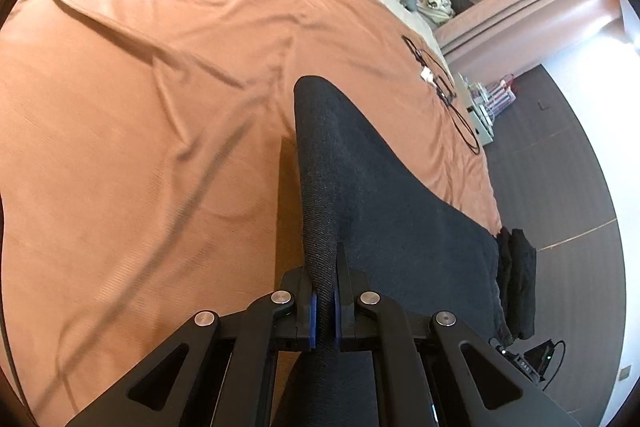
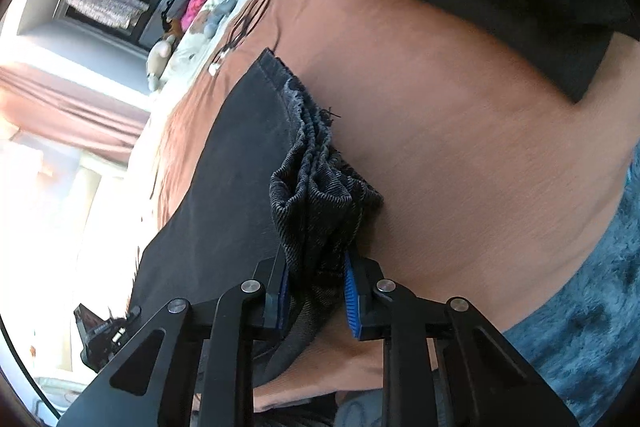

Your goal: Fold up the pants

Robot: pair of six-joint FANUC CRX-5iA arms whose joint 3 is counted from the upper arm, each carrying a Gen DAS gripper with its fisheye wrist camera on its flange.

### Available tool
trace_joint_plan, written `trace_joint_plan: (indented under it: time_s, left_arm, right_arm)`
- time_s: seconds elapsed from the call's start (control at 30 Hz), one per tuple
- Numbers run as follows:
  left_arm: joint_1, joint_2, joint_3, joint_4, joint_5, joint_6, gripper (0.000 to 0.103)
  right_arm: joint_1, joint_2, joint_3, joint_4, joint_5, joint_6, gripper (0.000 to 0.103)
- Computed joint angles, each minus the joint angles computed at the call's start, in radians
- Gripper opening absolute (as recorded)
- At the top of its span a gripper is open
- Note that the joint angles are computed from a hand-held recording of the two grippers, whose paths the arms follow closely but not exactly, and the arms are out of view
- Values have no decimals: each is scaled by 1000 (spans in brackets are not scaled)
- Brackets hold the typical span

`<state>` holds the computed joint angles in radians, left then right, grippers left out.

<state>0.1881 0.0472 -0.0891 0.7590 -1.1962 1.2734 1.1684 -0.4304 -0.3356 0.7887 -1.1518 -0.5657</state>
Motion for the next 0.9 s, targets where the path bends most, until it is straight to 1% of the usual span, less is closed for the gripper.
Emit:
trace_joint_plan:
  time_s: [0.17, 0.3, 0.43, 0.53, 0.67, 0.77, 0.9]
  left_arm:
    - [81, 9, 28, -24, -32, -27, 5]
    - [141, 15, 38, -25, -57, -49, 5]
    - [198, 14, 35, -31, -71, -75, 5]
    - [239, 18, 39, -36, -83, -87, 5]
    - [290, 24, 52, -45, -95, -93, 5]
    - [313, 24, 60, -54, -100, -99, 5]
    - [337, 34, 71, -58, -101, -98, 5]
  right_arm:
    - [-29, 76, 47, -22, 81, 30, 19]
    - [-63, 123, 80, -52, 125, 63, 19]
    - [-98, 179, 140, -94, 141, 128, 19]
    - [-99, 211, 169, -102, 151, 145, 19]
    - [-121, 263, 214, -126, 187, 185, 19]
    - [-145, 321, 278, -143, 180, 238, 19]
    - [-156, 347, 298, -155, 198, 261, 19]
